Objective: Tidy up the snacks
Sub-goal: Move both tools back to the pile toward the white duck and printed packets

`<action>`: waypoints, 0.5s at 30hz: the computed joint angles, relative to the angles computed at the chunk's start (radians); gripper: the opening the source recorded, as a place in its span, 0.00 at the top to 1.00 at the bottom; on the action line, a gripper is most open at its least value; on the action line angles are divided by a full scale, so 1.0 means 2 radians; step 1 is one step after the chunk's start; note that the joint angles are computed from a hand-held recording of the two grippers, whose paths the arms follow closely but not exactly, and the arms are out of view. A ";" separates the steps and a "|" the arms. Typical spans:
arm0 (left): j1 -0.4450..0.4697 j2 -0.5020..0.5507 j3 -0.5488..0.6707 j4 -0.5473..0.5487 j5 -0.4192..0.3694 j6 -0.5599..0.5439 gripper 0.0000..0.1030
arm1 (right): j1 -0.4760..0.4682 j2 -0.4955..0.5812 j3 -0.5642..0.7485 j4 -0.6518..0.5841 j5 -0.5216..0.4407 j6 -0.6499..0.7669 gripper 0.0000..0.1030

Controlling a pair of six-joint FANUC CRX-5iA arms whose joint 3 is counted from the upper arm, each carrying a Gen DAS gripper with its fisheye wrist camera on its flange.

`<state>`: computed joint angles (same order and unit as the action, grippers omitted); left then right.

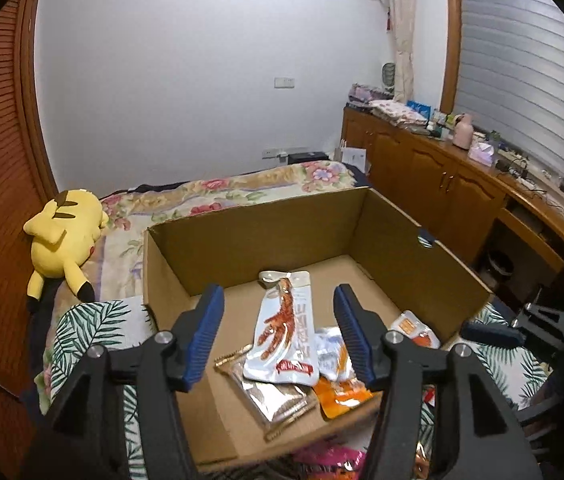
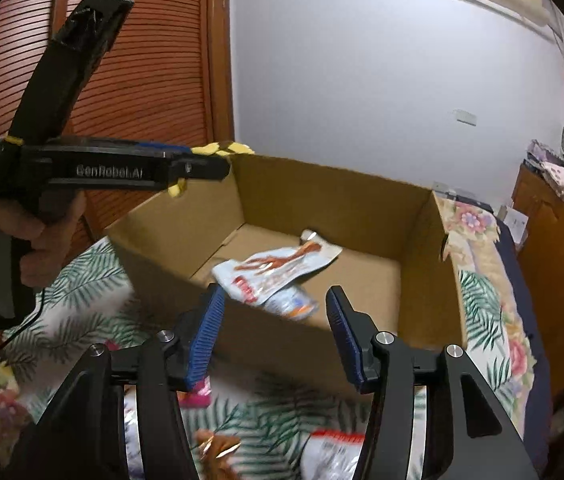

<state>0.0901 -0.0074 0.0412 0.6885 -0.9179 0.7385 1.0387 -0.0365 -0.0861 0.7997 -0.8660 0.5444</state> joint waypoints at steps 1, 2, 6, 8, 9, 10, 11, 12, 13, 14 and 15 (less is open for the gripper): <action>0.003 -0.008 -0.010 0.006 0.001 -0.008 0.44 | 0.005 -0.005 -0.006 0.003 -0.001 -0.008 0.48; 0.007 -0.015 -0.017 0.012 0.000 -0.016 0.44 | 0.013 -0.010 -0.016 0.007 -0.002 -0.020 0.47; 0.025 -0.047 -0.055 0.046 -0.012 -0.048 0.43 | 0.032 -0.026 -0.040 0.008 -0.005 -0.052 0.47; 0.034 -0.061 -0.072 0.060 -0.018 -0.062 0.41 | 0.039 -0.028 -0.047 0.009 -0.013 -0.061 0.47; 0.039 -0.070 -0.082 0.067 -0.021 -0.070 0.40 | 0.044 -0.030 -0.051 0.010 -0.020 -0.068 0.47; 0.043 -0.076 -0.089 0.069 -0.022 -0.075 0.40 | 0.046 -0.031 -0.053 0.009 -0.024 -0.071 0.47; 0.045 -0.082 -0.095 0.069 -0.023 -0.077 0.39 | 0.049 -0.033 -0.057 0.009 -0.027 -0.075 0.47; 0.048 -0.089 -0.103 0.071 -0.025 -0.082 0.38 | 0.051 -0.036 -0.061 0.010 -0.030 -0.080 0.47; 0.052 -0.096 -0.111 0.075 -0.028 -0.088 0.37 | 0.054 -0.038 -0.065 0.012 -0.035 -0.084 0.46; 0.054 -0.100 -0.116 0.077 -0.030 -0.091 0.37 | 0.054 -0.041 -0.069 0.014 -0.039 -0.087 0.46; 0.056 -0.106 -0.123 0.079 -0.031 -0.094 0.36 | 0.055 -0.043 -0.073 0.016 -0.044 -0.093 0.45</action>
<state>0.2029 -0.2185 -0.2054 0.8459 -0.9794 0.5496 1.1491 -0.1232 -0.2319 0.8324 -0.9539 0.3591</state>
